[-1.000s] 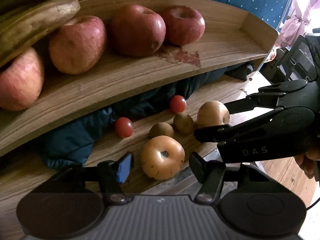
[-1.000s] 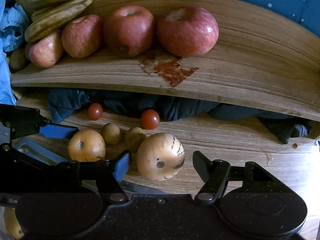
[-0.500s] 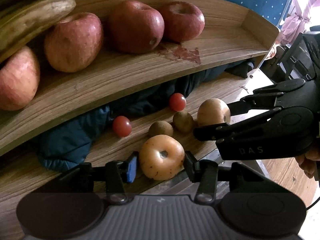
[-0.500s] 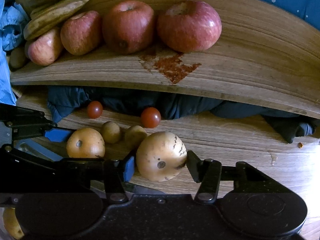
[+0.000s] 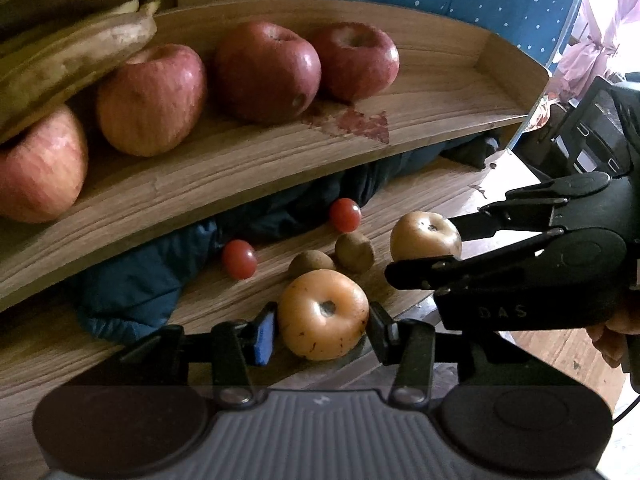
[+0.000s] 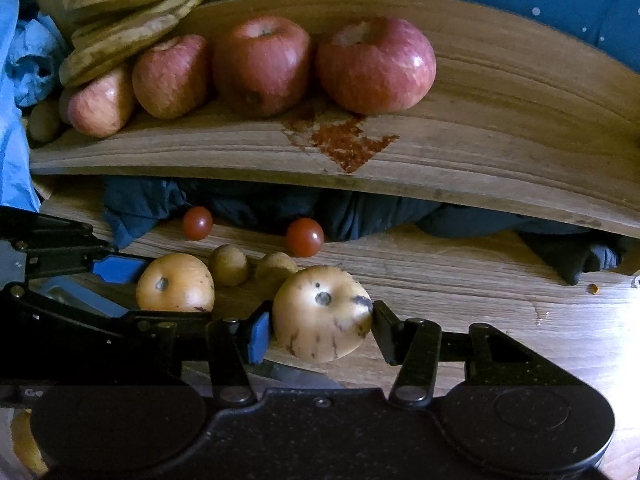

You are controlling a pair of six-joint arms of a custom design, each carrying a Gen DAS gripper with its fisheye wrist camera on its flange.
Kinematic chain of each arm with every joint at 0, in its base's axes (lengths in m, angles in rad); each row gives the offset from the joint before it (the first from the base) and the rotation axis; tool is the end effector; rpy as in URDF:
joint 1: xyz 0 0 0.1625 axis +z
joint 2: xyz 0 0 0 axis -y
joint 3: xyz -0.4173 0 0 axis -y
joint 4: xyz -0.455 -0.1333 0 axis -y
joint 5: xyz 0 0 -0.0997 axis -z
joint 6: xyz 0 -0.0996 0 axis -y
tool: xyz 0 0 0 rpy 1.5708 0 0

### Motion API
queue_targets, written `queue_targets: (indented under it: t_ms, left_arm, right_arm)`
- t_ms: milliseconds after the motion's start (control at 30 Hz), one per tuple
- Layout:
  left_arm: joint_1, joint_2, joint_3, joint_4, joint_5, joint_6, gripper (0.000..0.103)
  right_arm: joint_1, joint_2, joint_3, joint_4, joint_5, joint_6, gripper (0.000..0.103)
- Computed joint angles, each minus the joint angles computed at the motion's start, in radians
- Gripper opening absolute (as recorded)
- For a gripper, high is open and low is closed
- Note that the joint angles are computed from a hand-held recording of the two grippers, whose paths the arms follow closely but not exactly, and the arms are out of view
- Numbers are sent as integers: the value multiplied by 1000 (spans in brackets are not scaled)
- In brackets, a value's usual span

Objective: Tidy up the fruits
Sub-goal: 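Carry the pear in left tool over the tray while right tool carries its pear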

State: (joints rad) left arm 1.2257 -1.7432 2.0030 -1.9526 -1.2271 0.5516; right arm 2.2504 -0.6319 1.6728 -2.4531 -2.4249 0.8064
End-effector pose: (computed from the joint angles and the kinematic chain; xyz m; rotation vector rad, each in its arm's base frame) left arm -0.0049 -0.5067 0.3758 1.1807 2.5226 -0.1194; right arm 0.4568 -0.4727 -0.0640 -0.0640 -2.3477 0.5852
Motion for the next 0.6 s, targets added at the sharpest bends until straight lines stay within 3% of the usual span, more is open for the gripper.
queue_targets:
  t_ms: [600]
  left_arm:
    - [-5,-94,13,48,9,3,51]
  right_arm:
    - [84,-2,6,-3,-27,35,53]
